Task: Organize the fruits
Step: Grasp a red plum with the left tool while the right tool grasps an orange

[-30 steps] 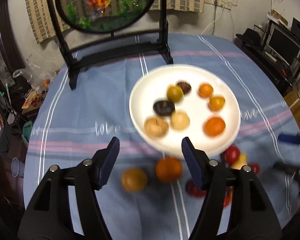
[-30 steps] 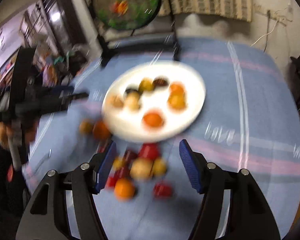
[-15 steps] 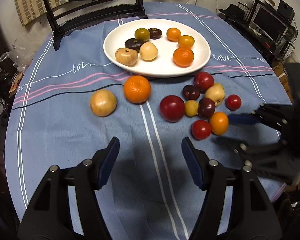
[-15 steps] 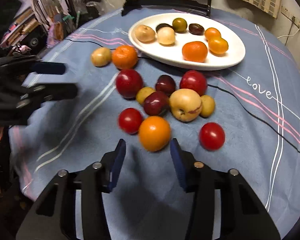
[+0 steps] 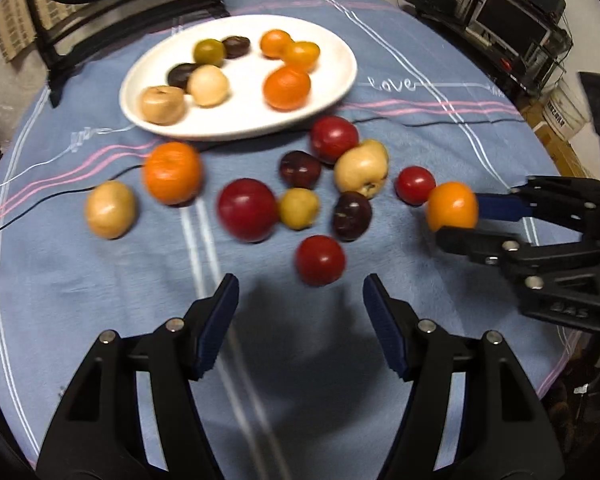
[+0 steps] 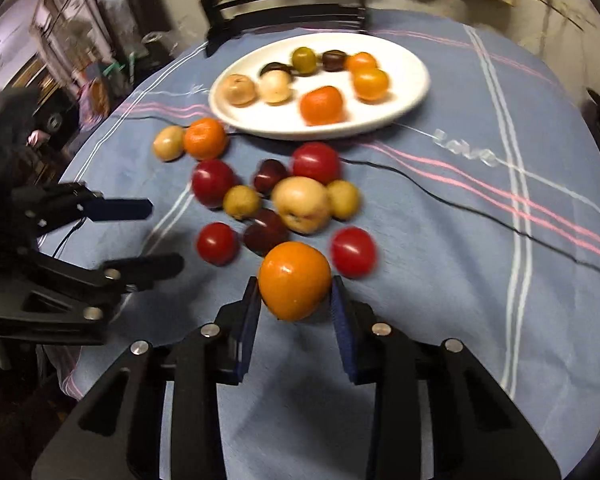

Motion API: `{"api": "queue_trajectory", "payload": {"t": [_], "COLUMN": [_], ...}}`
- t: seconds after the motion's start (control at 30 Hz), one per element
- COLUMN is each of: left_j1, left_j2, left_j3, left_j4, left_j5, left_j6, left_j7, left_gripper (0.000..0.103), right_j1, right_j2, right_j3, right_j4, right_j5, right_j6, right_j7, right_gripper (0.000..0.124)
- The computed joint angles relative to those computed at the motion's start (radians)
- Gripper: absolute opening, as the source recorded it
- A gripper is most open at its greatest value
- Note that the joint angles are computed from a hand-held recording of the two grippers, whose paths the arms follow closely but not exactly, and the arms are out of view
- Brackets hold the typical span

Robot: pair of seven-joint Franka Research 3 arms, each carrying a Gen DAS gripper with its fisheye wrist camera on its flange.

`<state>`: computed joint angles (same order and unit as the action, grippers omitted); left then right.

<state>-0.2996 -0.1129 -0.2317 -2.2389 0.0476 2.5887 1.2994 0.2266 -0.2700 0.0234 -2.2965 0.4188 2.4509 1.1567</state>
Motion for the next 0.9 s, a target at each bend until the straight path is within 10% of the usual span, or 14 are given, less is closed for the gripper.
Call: {"api": "queue_trajectory", "payload": {"t": [0.27, 0.9], "left_j1": [0.005, 0.019], "left_j2": [0.102, -0.052], "left_j3": [-0.014, 0.002], "left_j4": [0.084, -0.025], "left_j5": [-0.004, 0.072], "left_j6": [-0.030, -0.015], "left_j7": [-0.025, -0.113], "left_gripper": [0.032, 0.031], "right_j1": [-0.017, 0.035], "right_j2": [-0.022, -0.048], "right_j3": [-0.016, -0.002], "right_j4": [-0.041, -0.041], "right_j5": [0.018, 0.081], "right_j6": [-0.009, -0.043], "right_j7": [0.014, -0.047], "right_gripper": [0.035, 0.035]}}
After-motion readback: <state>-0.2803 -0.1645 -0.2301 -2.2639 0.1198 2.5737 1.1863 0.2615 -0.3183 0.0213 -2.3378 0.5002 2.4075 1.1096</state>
